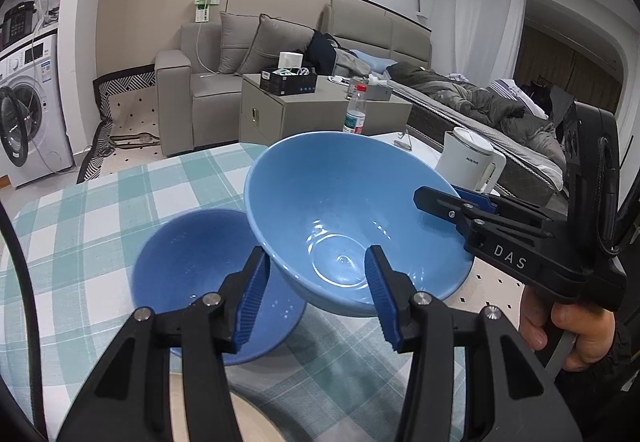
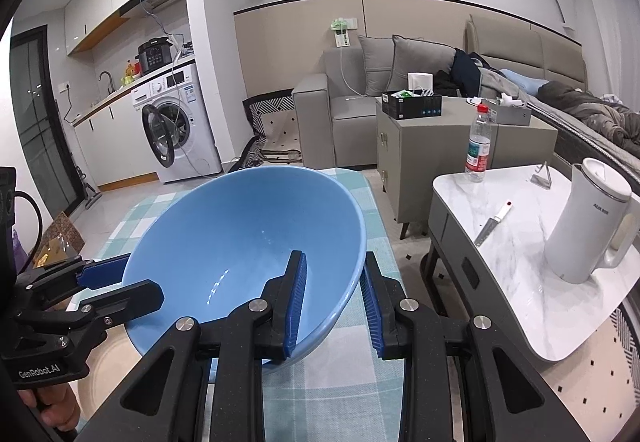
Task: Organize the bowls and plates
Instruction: 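Lift the light blue bowl with both tools and carry it over the darker bowl, then lower the light blue bowl into the darker blue bowl and open both tools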
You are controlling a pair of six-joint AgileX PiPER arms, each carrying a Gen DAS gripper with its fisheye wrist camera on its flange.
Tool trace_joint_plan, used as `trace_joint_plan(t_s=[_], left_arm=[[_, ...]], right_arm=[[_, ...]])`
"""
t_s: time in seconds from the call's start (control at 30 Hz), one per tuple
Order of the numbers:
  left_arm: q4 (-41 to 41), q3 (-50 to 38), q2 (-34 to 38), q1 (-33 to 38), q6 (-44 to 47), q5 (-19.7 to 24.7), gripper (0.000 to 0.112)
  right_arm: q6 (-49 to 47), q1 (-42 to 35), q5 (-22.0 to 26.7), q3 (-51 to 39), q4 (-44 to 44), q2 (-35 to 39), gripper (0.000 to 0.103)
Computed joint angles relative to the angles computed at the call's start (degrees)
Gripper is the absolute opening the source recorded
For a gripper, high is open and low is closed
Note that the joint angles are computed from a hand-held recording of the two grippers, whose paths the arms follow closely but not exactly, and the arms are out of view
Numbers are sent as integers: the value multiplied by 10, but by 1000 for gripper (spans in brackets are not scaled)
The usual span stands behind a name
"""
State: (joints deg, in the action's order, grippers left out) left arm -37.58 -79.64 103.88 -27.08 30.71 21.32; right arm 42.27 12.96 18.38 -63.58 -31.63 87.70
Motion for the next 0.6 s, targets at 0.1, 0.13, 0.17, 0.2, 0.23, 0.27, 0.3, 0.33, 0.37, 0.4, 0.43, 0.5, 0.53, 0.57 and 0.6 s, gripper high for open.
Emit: trace_joint_plan(t_s=[0.1,0.13,0.17,0.2,0.23,0.27,0.3,0.33,0.37,0.4,0.43,0.5,0.53,0.57,0.6], left_arm=[[2,2,-3,11,1,-1,49],[4,3,-4,14,0,-2,49],[8,4,-6,17,-2,-4,49],[8,6,-6,20,-1,-6,49],[8,7,-7,24,0,-6,49],[9,7,-7,27,0,-6,49],[8,7,-7,32,3,-5,49],[12,5,-6,34,-2,-5,49],[14,5,-5,37,-3,-5,49],[14,5,-4,40,-1,-6,49],[12,4,-3,43,2,-7,49],[7,3,0,51,9,-6,49],[0,3,1,56,14,-5,49],[-4,3,2,60,18,-4,49],[-3,4,2,63,17,-5,49]], right_arm=[[-3,9,4,-23,3,18,28],[-4,13,6,-32,4,24,28],[-10,15,6,-39,10,30,28],[-15,18,6,-47,14,36,28],[-22,19,7,-56,21,43,28],[-26,23,10,-63,24,47,28],[-29,26,11,-70,28,54,28],[-34,28,11,-77,32,60,28],[-37,30,12,-83,35,65,28],[-39,33,14,-90,37,72,28],[-40,34,14,-95,38,76,28],[-47,39,16,-108,44,87,28],[-48,41,16,-113,46,93,28],[-47,45,18,-119,45,98,28],[-49,48,19,-127,46,105,28]])
